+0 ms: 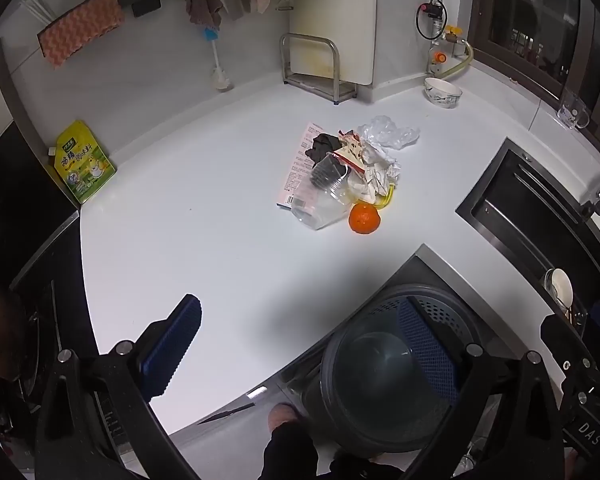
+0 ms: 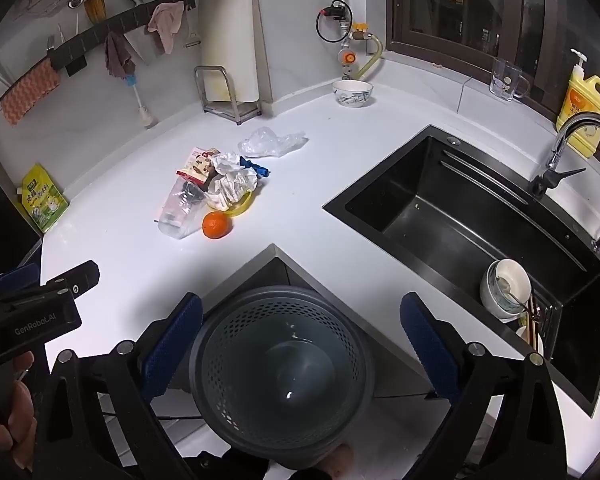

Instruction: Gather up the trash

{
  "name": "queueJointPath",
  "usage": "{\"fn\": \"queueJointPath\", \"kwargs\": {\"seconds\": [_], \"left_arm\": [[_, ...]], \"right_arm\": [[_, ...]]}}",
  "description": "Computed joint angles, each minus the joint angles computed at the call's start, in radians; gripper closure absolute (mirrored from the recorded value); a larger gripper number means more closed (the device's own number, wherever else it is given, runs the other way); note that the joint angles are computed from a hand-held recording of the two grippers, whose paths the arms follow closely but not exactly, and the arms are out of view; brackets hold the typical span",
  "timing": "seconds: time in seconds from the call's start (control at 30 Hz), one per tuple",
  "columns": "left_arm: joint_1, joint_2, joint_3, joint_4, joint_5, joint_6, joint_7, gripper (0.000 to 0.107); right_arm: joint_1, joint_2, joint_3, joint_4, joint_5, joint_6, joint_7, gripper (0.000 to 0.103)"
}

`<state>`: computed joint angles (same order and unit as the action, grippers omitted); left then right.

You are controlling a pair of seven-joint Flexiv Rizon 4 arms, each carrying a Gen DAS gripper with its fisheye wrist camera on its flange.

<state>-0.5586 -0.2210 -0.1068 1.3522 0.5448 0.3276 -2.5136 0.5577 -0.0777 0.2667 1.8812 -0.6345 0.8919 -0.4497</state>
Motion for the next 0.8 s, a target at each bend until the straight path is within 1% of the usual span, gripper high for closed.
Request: {"fn": "queueJointPath", "kwargs": {"seconds": [0.23,0.27,0.3,0.33,0.53,0.57,0.8], "left_arm": [[0.000,-0.024,0.003,-0.037,-0.002,-0.009,0.010,0.010],[0.006,-0.021,0.002,-0.029,-0.004,0.010,0.016,0.010],[-0.017,0.010,0.008,0.004,0.006,-0.004,-0.007,0.010],[-0.013,0.014,0.006,0.011,0.006,-0.001,-0.007,0.010],[-0.008,0.003,-0.008,-0.009,0.010,-0.015,-0.006,0.010],[-0.006,0.018,-0.003,0.016,0.009,0.002,-0.011,0.010],[-0.003,0.017,-0.011,0.013,0.011,-0.004,-0.014,0.010]], "right_arm": [[0.000,0.000,-0.001,0.001,-0.005,0.004,0.004,0.008],[-0.001,0.000,-0.001,0.001,-0.005,0.004,0.004,0.008],[0.000,0.000,-0.001,0.000,-0.006,0.003,0.004,0.008],[0.000,0.000,-0.001,0.000,-0.006,0.003,0.004,0.008],[0.000,0.001,-0.001,0.001,-0.007,0.003,0.005,0.008],[-0.001,0.001,-0.001,0.002,-0.009,0.003,0.005,0.008],[-0.002,0.004,0.000,0.004,-0.010,0.003,0.006,0.008]]}}
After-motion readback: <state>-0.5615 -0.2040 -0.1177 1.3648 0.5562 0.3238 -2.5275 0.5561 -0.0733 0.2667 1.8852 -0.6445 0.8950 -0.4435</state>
